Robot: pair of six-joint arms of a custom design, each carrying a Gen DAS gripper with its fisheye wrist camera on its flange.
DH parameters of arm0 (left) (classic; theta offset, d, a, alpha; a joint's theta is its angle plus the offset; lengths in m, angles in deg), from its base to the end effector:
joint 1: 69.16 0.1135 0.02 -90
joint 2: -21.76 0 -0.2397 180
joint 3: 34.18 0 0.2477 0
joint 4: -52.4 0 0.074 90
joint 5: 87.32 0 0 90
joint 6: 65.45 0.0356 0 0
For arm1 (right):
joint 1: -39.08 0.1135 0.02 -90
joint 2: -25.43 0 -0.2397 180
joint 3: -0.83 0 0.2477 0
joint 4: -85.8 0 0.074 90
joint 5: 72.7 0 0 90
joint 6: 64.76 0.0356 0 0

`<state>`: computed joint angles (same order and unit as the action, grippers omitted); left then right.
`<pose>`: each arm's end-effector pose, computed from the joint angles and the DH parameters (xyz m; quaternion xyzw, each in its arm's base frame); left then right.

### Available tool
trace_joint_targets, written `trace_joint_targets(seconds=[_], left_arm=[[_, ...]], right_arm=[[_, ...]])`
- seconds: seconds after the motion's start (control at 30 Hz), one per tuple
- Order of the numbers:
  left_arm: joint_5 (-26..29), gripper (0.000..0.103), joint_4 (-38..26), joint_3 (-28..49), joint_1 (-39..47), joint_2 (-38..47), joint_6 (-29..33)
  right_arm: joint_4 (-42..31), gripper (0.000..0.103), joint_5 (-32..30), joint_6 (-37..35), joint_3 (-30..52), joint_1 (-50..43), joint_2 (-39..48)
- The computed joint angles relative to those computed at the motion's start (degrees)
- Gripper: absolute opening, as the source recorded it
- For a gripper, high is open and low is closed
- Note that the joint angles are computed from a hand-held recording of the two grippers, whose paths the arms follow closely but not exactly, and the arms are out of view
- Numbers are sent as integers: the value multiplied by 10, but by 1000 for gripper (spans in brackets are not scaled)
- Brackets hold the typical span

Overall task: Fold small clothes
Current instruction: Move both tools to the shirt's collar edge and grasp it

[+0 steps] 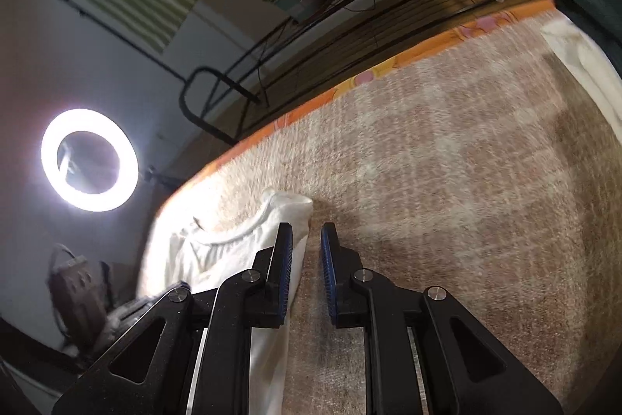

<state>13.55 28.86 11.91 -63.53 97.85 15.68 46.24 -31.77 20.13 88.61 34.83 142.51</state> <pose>0.2411 0.0170 0.1347 -0.0899 0.9417 -0.0987 0.3088 0.3812 -0.0014 0.1149 -0.0829 0.8937 0.3932 0.1996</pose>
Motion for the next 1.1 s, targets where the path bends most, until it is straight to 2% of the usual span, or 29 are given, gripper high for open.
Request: trace_joint_targets(seconds=[0.07,0.2,0.3,0.43,0.53,0.57,0.63,0.7,0.77,0.83,0.9,1.03,1.07,1.1], left_arm=[[-14,0,8,-6,-10,0,-1],[-27,0,18,-9,-22,2,-8],[-37,0,25,-16,-30,-1,-18],[-55,0,33,-24,-40,-6,-19],[-36,0,16,-16,-30,-6,-13],[-15,0,-1,-9,-15,-11,-7],[19,1,-25,-7,27,-49,12],[50,1,-47,-4,87,-93,45],[78,1,-64,17,161,-97,76],[110,2,-72,46,237,-68,90],[138,2,-76,69,282,-25,108],[169,2,-81,99,299,59,137],[174,4,-81,105,294,73,136],[177,13,-76,108,286,86,130]], right_arm=[[-6,20,-5,4,7,0,7],[-6,21,14,-8,12,27,3],[3,2,38,-8,8,50,-9],[50,0,178,-38,-33,86,-80],[24,0,214,-19,-2,81,-54],[25,0,204,-25,-5,75,-53],[23,0,141,-30,-14,49,-56],[31,1,111,-21,-24,29,-62],[23,3,70,-21,-25,11,-63],[6,9,54,-34,-17,6,-57],[-1,10,46,-33,-11,6,-46],[-16,10,35,-32,2,9,-24],[-20,11,33,-34,3,10,-19],[-26,14,32,-37,4,13,-13]])
